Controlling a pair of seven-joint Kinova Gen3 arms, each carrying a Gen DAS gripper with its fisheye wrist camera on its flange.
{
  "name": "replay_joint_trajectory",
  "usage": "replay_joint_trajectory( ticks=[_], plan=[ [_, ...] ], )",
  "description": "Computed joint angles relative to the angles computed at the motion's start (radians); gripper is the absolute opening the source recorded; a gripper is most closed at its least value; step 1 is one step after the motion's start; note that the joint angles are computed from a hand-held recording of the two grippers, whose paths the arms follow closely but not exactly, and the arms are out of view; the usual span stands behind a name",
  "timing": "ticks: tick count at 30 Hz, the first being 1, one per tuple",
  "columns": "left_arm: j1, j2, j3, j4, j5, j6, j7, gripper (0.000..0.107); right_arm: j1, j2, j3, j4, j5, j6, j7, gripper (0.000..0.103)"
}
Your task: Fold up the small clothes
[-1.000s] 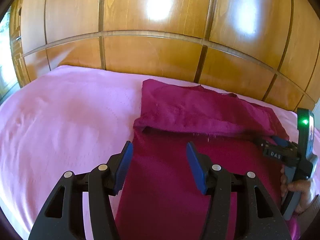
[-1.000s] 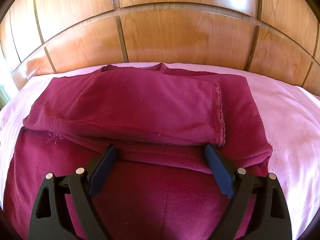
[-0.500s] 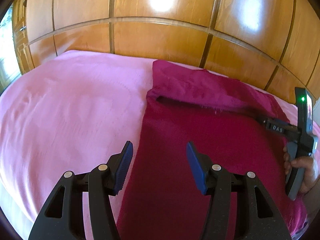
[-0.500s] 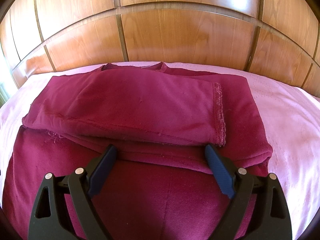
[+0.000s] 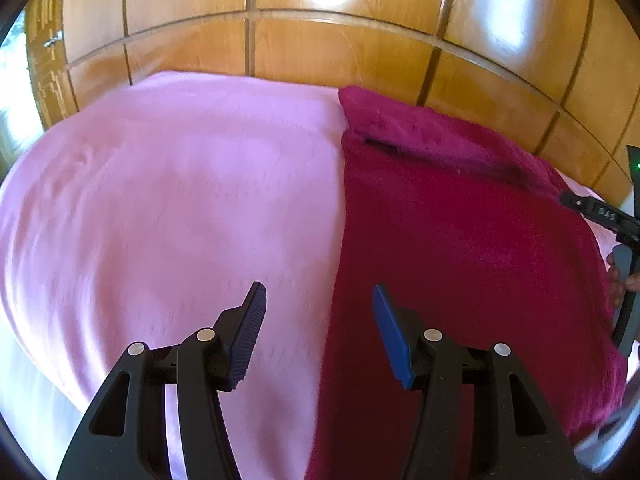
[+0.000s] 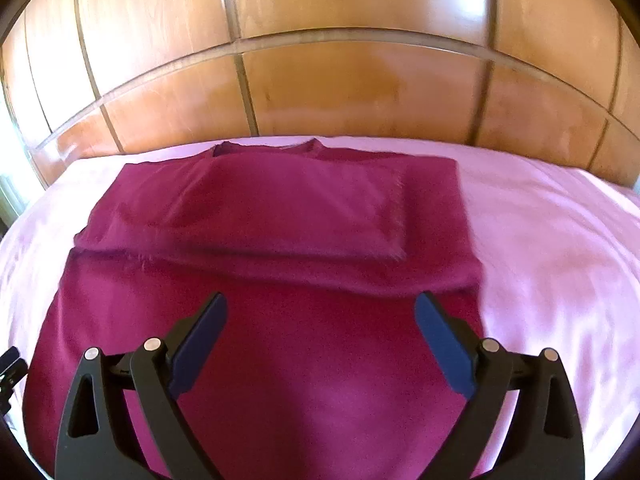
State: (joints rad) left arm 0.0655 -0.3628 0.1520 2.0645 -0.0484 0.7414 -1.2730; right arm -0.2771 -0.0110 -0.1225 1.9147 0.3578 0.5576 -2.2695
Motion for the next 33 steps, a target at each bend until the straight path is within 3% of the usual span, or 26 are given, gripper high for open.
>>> replay_joint_trajectory(
  ticks=[5,6,9,14,16,18,21,27,33],
  plan=[
    [0.078,-0.048,-0.117,0.035,0.108,0.050,-0.158,0.054,0.039,-0.125,0.051,0.098,-0.203,0.049,0.171,0.092],
    [0.091,-0.058,-0.137,0.040,0.131,0.064,-0.194,0.054,0.038,-0.150,0.067,0.116,-0.244,0.068,0.206,0.087],
    [0.108,-0.079,-0.166,0.048,0.183,0.098,-0.270,0.049,0.068,-0.227,0.080,0.170,-0.354,0.137,0.294,0.076],
    [0.105,-0.094,-0.163,0.053,0.228,0.156,-0.352,0.038,0.077,-0.366,0.068,0.234,-0.446,0.280,0.354,0.061],
    [0.106,-0.096,-0.166,0.051,0.245,0.171,-0.381,0.020,0.066,-0.404,0.068,0.244,-0.484,0.334,0.381,0.050],
    [0.101,-0.103,-0.164,0.049,0.263,0.182,-0.403,0.010,0.052,-0.416,0.074,0.237,-0.515,0.383,0.421,0.035],
    [0.127,-0.101,-0.252,0.034,0.362,0.205,-0.493,0.007,0.027,-0.410,0.137,0.212,-0.595,0.440,0.513,0.009],
    [0.192,-0.069,-0.461,-0.021,0.603,0.241,-0.648,0.007,0.039,-0.405,0.294,0.192,-0.800,0.345,0.690,0.009],
    [0.142,0.083,-0.509,-0.095,0.804,0.254,-0.749,0.007,0.073,-0.274,0.363,0.147,-0.956,0.233,0.809,0.009]
  ],
)
